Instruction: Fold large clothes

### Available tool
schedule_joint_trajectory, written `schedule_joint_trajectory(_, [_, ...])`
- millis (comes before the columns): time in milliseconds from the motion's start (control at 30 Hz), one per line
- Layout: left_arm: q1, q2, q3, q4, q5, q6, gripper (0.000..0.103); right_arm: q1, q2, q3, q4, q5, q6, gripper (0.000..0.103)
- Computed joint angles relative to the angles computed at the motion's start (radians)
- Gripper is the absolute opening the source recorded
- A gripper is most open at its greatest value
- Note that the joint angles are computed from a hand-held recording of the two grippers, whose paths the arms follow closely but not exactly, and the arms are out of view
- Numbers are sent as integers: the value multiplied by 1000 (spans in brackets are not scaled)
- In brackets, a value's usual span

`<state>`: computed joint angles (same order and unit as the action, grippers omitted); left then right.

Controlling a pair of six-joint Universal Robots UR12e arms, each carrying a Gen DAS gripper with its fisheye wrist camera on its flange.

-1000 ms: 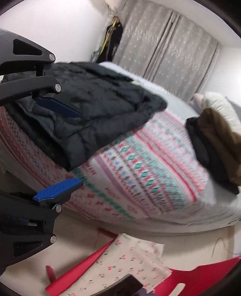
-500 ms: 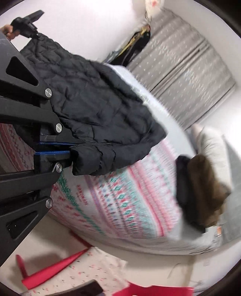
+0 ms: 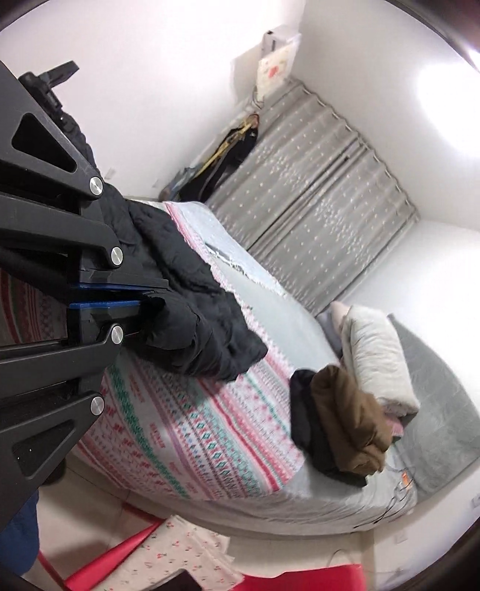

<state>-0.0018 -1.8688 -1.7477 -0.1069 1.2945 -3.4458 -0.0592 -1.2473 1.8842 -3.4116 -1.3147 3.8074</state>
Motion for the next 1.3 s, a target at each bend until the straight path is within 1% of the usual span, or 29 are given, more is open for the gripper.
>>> schedule_joint_trajectory(133, [-4, -14, 22, 4, 35, 0, 9, 7, 6, -13, 9, -7, 7, 3])
schedule_joint_trajectory(267, [-8, -39, 74, 2, 46, -13, 9, 10, 33, -60, 6, -24, 3, 3])
schedule_joint_trajectory(333, [-15, -56, 112, -5, 61, 4, 9, 12, 50, -94, 7, -29, -7, 3])
schedule_joint_trajectory(400, [-26, -76, 151, -11, 81, 24, 9, 17, 66, -128, 28, -54, -18, 3])
schedule_joint_trajectory(500, [-34, -100, 203, -32, 85, 31, 9, 16, 86, -166, 54, -61, -10, 3])
schedule_joint_trajectory(600, [-34, -124, 253, -58, 84, 20, 9, 17, 99, -199, 71, -75, -17, 3])
schedule_joint_trajectory(767, [-29, -171, 340, -103, 90, -39, 9, 17, 124, -266, 107, -100, -36, 3])
schedule_joint_trajectory(833, [-26, -195, 385, -144, 91, -78, 9, 14, 139, -300, 125, -109, -31, 3])
schedule_joint_trajectory(900, [-27, -224, 438, -188, 88, -101, 9, 10, 155, -335, 147, -113, -30, 3])
schedule_joint_trajectory(967, [-33, -250, 485, -223, 107, -103, 9, 3, 174, -376, 177, -104, -25, 3])
schedule_joint_trajectory(1033, [-41, -285, 552, -273, 132, -96, 9, -1, 195, -418, 209, -101, -19, 3])
schedule_joint_trajectory(1133, [-50, -345, 662, -360, 160, -101, 9, -7, 239, -504, 282, -104, 2, 3])
schedule_joint_trajectory(1200, [-53, -382, 726, -414, 173, -111, 9, -8, 277, -574, 345, -123, 6, 3])
schedule_joint_trajectory(1300, [-51, -448, 829, -498, 170, -135, 9, -12, 336, -668, 423, -127, 27, 3])
